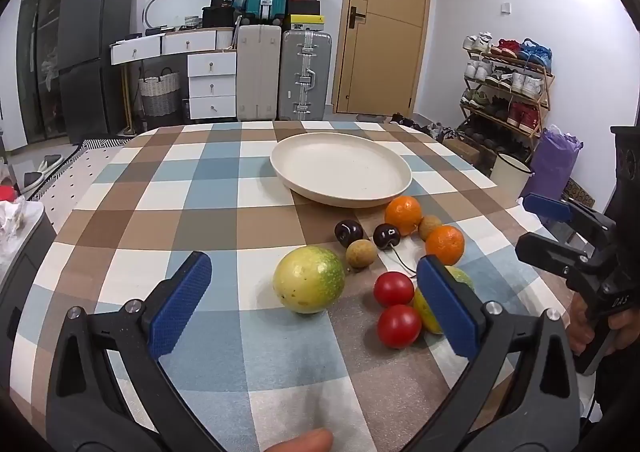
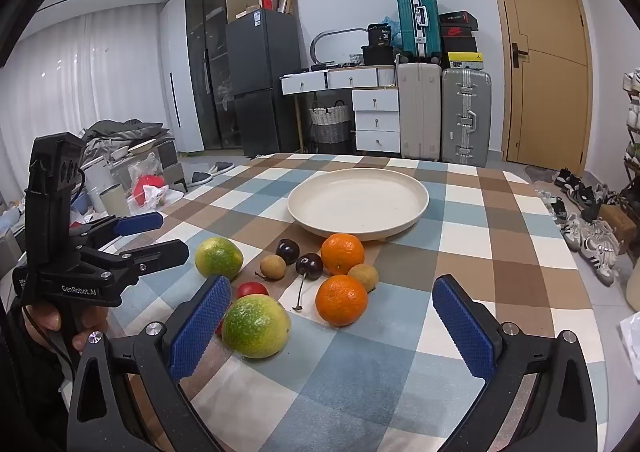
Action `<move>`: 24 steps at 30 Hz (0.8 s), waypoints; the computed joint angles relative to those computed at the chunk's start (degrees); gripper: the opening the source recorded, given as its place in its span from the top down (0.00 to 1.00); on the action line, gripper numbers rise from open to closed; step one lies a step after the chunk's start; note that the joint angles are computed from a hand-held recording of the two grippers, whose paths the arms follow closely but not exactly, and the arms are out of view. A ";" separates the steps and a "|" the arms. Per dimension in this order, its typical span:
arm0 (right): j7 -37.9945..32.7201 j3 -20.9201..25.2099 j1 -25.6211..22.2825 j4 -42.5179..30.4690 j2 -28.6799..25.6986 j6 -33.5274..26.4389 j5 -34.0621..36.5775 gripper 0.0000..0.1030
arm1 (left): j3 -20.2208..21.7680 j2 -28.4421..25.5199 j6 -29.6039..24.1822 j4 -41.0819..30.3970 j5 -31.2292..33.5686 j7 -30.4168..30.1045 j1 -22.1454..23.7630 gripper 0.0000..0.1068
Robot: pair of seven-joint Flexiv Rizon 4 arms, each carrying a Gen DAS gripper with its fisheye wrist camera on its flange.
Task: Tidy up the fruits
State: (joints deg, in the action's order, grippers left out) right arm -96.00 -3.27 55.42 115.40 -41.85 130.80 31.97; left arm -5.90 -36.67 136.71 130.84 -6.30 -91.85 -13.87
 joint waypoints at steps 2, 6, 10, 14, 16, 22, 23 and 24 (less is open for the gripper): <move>-0.08 -0.08 0.09 -0.09 -0.08 0.07 0.17 0.00 | 0.25 0.11 -0.24 0.04 -0.43 0.33 -0.34 0.04; -0.12 0.06 -0.02 -0.16 -0.15 0.24 0.13 0.00 | 0.47 0.14 -0.22 0.07 -0.87 0.73 -0.68 0.04; -0.23 0.21 -0.14 -0.10 -0.16 0.37 0.00 0.00 | 0.40 0.16 -0.26 0.09 -0.87 0.84 -0.63 0.04; -0.22 0.21 -0.17 -0.14 -0.13 0.30 0.14 0.00 | 0.41 0.19 -0.34 0.10 -0.98 0.97 -0.68 0.04; -0.19 0.30 -0.31 -0.08 -0.11 0.37 0.07 0.00 | 0.40 0.19 -0.34 0.11 -0.99 0.99 -0.67 0.04; -0.46 0.05 0.08 -0.26 -0.15 0.13 0.39 0.00 | 0.41 0.21 -0.34 0.13 -1.08 1.06 -0.70 0.04; -0.47 0.05 0.07 -0.26 -0.15 0.13 0.39 0.00 | 0.45 0.23 -0.39 0.13 -1.15 1.14 -0.76 0.04; -0.52 -0.02 0.13 -0.28 -0.15 0.07 0.46 0.00 | 0.44 0.23 -0.39 0.13 -1.15 1.14 -0.76 0.04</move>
